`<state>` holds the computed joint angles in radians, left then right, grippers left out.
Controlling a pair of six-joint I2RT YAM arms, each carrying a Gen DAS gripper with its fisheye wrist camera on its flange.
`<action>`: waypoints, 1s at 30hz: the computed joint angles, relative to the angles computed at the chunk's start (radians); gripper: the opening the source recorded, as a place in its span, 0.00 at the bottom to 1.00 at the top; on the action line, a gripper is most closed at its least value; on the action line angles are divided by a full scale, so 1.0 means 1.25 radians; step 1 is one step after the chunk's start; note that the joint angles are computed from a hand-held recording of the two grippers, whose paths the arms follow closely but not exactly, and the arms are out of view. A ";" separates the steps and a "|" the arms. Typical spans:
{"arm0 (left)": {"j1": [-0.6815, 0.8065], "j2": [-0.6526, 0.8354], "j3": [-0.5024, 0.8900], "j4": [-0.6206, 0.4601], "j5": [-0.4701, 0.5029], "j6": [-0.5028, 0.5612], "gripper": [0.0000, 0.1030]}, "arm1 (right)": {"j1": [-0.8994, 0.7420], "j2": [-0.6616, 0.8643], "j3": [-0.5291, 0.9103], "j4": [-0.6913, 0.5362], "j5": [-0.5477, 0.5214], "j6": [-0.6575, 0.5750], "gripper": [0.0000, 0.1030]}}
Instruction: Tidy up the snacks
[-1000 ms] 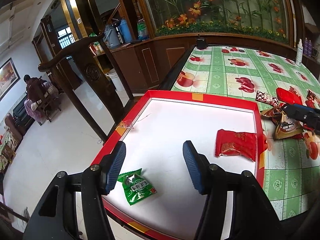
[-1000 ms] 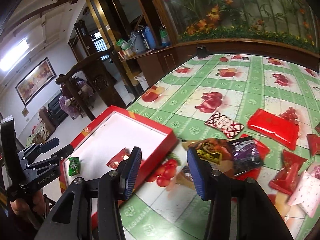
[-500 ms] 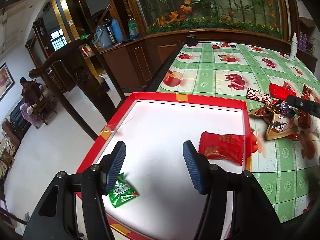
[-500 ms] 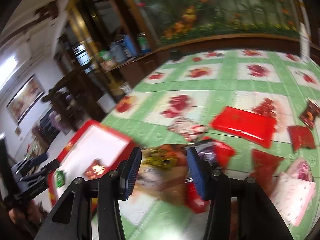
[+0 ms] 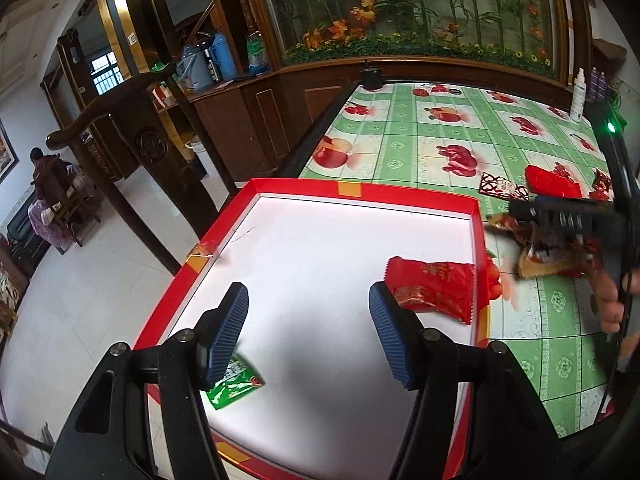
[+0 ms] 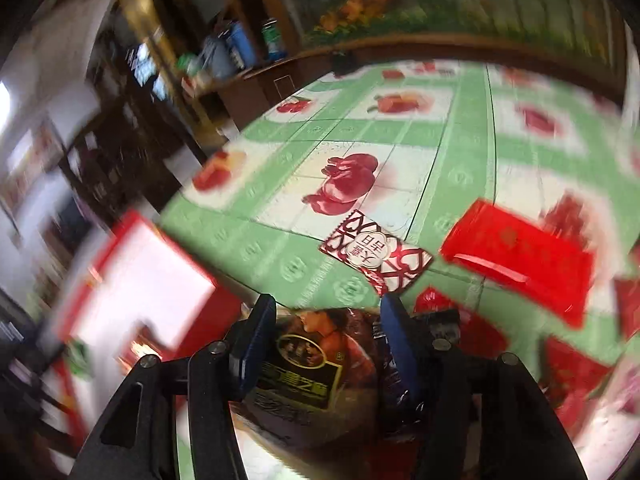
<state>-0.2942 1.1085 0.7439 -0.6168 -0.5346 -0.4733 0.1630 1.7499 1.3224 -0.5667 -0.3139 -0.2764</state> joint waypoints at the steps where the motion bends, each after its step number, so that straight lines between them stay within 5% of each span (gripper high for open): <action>1: 0.005 -0.002 -0.001 0.003 0.009 0.004 0.60 | 0.003 -0.016 -0.017 -0.006 0.015 -0.022 0.55; 7: -0.017 -0.010 -0.001 -0.001 0.019 -0.012 0.60 | -0.069 -0.108 -0.082 -0.116 -0.003 -0.161 0.53; 13: -0.110 0.004 0.041 0.004 0.059 -0.019 0.60 | -0.366 -0.240 -0.122 -0.159 -0.232 -0.293 0.54; 17: -0.186 0.046 0.087 0.030 0.113 -0.019 0.77 | -0.488 -0.176 -0.040 -0.186 -0.245 -0.284 0.54; 30: -0.380 0.322 0.256 0.121 0.092 -0.024 0.78 | -0.643 -0.024 0.064 -0.285 -0.390 -0.324 0.58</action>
